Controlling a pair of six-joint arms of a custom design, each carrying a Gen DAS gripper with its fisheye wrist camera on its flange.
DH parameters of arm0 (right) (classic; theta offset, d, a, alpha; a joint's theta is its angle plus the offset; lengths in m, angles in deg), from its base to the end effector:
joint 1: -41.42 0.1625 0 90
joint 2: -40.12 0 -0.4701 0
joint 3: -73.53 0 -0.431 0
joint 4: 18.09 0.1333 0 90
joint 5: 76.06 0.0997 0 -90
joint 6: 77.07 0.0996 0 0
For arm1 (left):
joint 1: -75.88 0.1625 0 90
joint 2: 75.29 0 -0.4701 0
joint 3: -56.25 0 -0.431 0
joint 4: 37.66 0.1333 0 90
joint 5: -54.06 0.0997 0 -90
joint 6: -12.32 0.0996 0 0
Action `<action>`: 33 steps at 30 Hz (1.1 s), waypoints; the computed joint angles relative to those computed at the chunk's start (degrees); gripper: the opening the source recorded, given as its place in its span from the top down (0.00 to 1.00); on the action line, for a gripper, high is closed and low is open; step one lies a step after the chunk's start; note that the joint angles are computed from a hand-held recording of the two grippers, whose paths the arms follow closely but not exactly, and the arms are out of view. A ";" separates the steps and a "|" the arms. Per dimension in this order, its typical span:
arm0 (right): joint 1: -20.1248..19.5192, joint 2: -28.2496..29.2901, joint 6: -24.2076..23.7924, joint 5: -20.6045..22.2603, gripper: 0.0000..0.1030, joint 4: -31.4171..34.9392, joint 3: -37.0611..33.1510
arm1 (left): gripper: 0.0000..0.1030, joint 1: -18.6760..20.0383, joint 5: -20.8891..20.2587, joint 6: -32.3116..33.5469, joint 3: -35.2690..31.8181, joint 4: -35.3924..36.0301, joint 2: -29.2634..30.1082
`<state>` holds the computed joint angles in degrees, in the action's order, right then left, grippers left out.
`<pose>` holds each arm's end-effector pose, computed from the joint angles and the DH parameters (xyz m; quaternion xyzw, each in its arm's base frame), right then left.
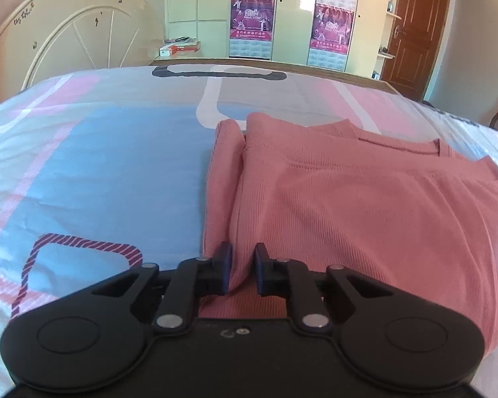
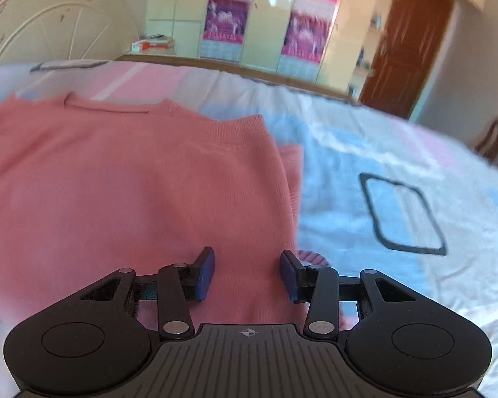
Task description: Fold small clothes
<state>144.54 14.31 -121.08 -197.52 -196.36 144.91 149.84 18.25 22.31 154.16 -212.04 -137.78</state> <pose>0.2735 -0.8150 0.0646 0.3420 -0.8346 0.2705 0.3367 0.0185 -0.7106 0.3666 -0.0014 0.8319 -0.3903 0.3945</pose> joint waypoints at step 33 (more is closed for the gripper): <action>6.46 0.21 14.85 1.70 0.48 7.14 2.64 | 0.55 -4.31 -4.70 -14.44 8.62 10.82 -6.81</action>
